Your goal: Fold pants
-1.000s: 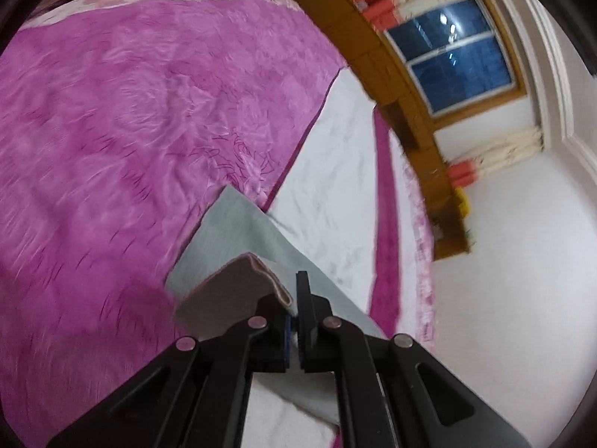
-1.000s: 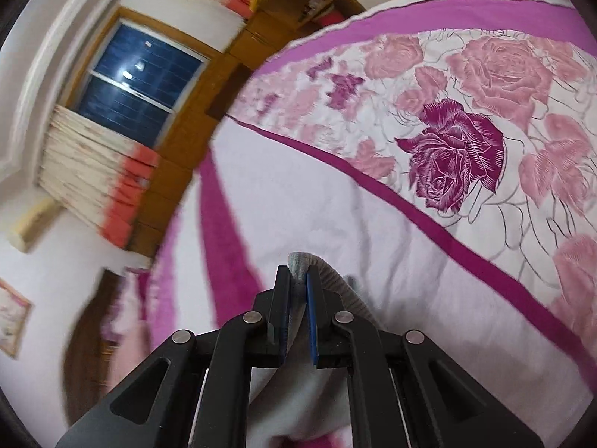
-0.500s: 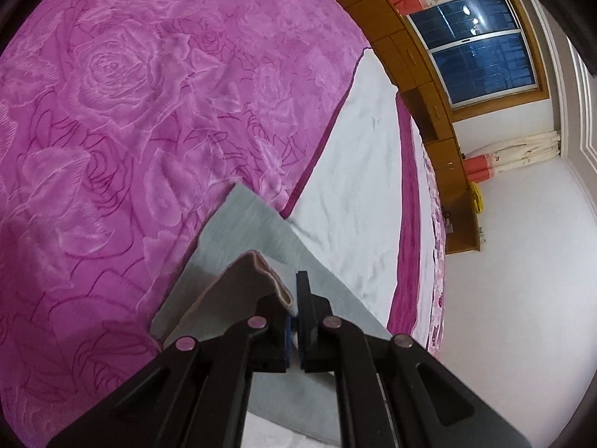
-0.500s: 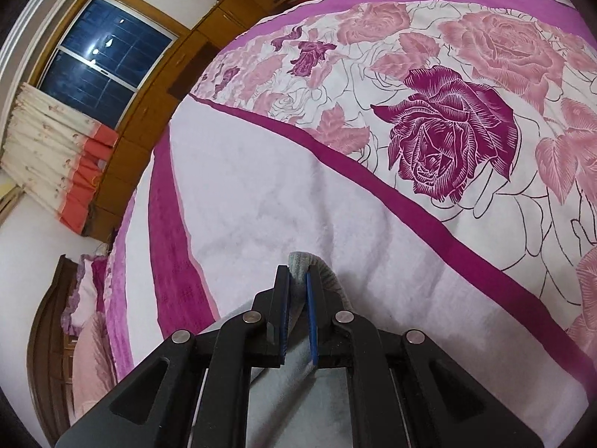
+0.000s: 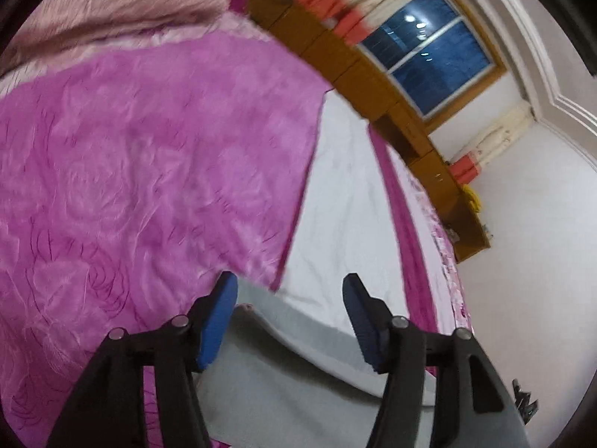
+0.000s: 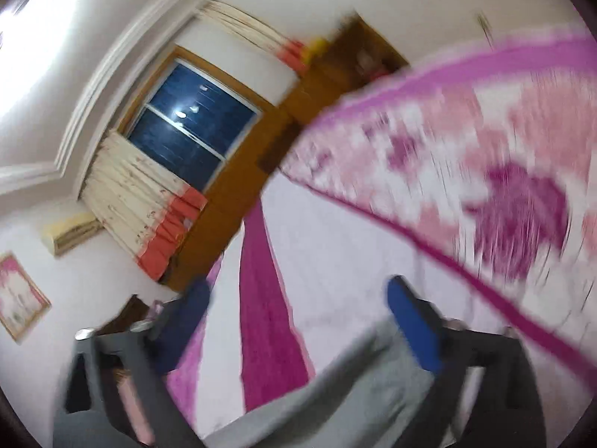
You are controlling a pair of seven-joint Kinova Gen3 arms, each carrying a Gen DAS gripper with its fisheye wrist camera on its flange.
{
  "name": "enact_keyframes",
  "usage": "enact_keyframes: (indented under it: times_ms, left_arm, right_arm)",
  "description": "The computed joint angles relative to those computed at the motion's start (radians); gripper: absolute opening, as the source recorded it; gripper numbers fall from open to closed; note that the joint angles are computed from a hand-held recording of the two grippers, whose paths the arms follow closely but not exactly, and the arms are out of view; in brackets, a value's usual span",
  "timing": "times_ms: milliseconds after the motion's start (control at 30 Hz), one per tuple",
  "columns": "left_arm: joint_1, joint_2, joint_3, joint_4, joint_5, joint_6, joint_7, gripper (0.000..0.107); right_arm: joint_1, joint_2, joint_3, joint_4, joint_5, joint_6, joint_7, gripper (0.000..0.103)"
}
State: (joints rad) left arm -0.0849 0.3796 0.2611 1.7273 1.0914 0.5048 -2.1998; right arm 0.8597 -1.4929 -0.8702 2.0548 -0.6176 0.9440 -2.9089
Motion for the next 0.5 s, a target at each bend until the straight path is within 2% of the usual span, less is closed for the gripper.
enact_keyframes:
  times_ms: [67, 133, 200, 267, 300, 367, 400, 433, 467, 500]
  left_arm:
    - [0.019, 0.001, -0.031, -0.014, -0.002, 0.048, -0.013, 0.064]
    - [0.043, -0.007, -0.050, -0.023, -0.057, 0.062, 0.035, 0.064]
    - [0.041, -0.010, -0.033, -0.026, -0.117, 0.077, 0.070, 0.064]
    - [0.030, 0.000, 0.003, -0.027, -0.140, 0.107, 0.063, 0.063]
    - [0.041, -0.006, 0.004, -0.008, -0.127, 0.097, 0.045, 0.060]
    - [0.087, -0.049, -0.014, 0.065, -0.057, 0.031, 0.015, 0.044]
    - [0.091, -0.067, 0.003, 0.101, -0.016, -0.010, -0.004, 0.040]
    - [0.085, -0.076, 0.039, 0.131, 0.017, -0.034, -0.022, 0.027]
    - [0.091, -0.067, 0.072, 0.144, 0.034, -0.042, -0.056, 0.015]
    - [0.109, -0.059, 0.086, 0.147, 0.034, -0.033, -0.097, 0.011]
  right_arm:
    - [-0.009, 0.059, -0.028, -0.016, 0.004, -0.008, 0.048, 0.095]
    - [-0.015, 0.134, -0.072, -0.020, -0.026, -0.018, 0.098, 0.095]
    - [-0.002, 0.215, -0.120, -0.046, -0.041, -0.001, 0.143, 0.094]
    - [0.049, 0.308, -0.193, -0.124, -0.078, 0.066, 0.218, 0.093]
    - [0.078, 0.351, -0.239, -0.171, -0.072, 0.088, 0.250, 0.086]
    - [0.111, 0.383, -0.311, -0.263, -0.063, 0.101, 0.315, 0.054]
    - [0.134, 0.377, -0.333, -0.310, -0.065, 0.102, 0.356, 0.047]
    - [0.147, 0.368, -0.354, -0.356, -0.083, 0.087, 0.395, 0.036]
    - [0.175, 0.365, -0.374, -0.402, -0.091, 0.089, 0.418, 0.033]
    - [0.201, 0.366, -0.394, -0.449, -0.115, 0.092, 0.457, 0.033]
